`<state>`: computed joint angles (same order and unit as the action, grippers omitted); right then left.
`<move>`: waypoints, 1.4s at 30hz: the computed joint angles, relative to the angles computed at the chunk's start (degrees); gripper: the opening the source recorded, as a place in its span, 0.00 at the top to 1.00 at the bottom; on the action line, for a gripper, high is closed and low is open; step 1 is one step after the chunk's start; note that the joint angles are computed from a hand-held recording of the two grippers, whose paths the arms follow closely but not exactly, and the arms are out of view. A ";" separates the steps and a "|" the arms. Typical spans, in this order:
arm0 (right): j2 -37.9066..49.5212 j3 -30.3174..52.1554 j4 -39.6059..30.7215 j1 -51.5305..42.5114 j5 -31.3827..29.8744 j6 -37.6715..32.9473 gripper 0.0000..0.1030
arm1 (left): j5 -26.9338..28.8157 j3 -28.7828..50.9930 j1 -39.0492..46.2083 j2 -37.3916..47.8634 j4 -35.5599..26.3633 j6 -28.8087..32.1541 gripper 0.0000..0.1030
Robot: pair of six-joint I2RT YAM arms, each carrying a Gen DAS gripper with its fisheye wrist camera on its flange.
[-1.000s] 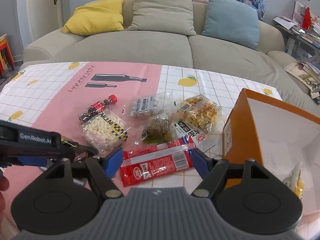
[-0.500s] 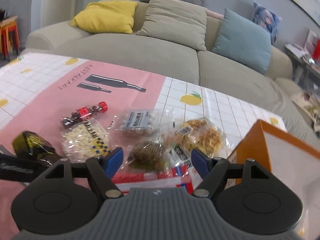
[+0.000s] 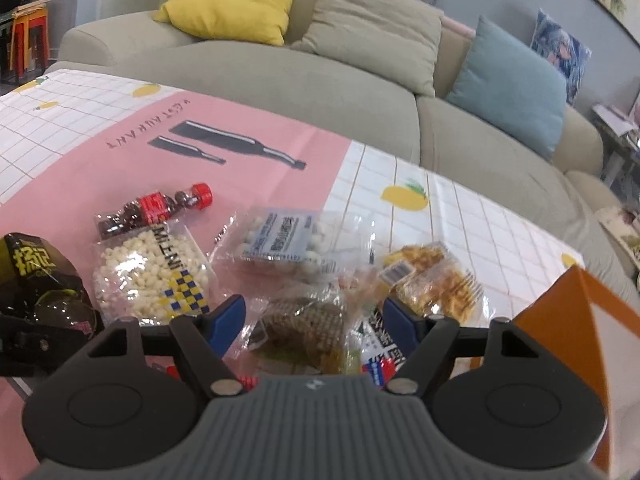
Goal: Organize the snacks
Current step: 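Grasp the dark green snack bag with the left tool while the right tool grasps the clear brown-snack bag, then lift both held bags and carry them toward the orange box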
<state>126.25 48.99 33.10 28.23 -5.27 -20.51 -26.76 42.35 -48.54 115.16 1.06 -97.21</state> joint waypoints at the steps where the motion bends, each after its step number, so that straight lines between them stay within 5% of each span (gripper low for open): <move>1: 0.30 0.38 -0.62 -0.12 -0.20 0.35 0.38 | -0.10 0.01 -0.01 0.01 0.14 -0.18 0.35; 12: 0.63 0.10 -1.35 -0.88 -2.33 2.57 0.51 | -0.73 -0.58 0.11 0.09 1.46 -1.96 0.35; 15: -2.01 -2.34 -0.94 -1.13 -2.38 3.08 0.51 | -1.69 -0.94 -0.28 0.12 1.44 -2.08 0.47; 27: -12.22 -15.70 0.33 -3.48 -6.10 3.04 0.51 | -3.47 -1.63 -2.61 -1.38 -0.07 -2.04 0.59; 37: -20.22 -22.18 -3.98 -7.84 -9.93 2.76 0.51 | -1.19 2.29 -6.71 -3.98 -8.56 0.92 0.70; 38: -20.99 -22.74 -4.62 -8.26 -10.16 2.63 0.51 | -0.83 2.96 -7.13 -3.73 -9.15 1.60 0.72; 40: -22.26 -24.03 -5.24 -8.94 -10.29 2.09 0.51 | 0.69 2.43 -7.60 -3.77 -6.96 2.98 0.95; 42: -23.27 -25.35 -5.54 -9.70 -10.62 1.66 0.51 | 0.98 2.81 -8.81 -3.45 -6.48 2.90 0.98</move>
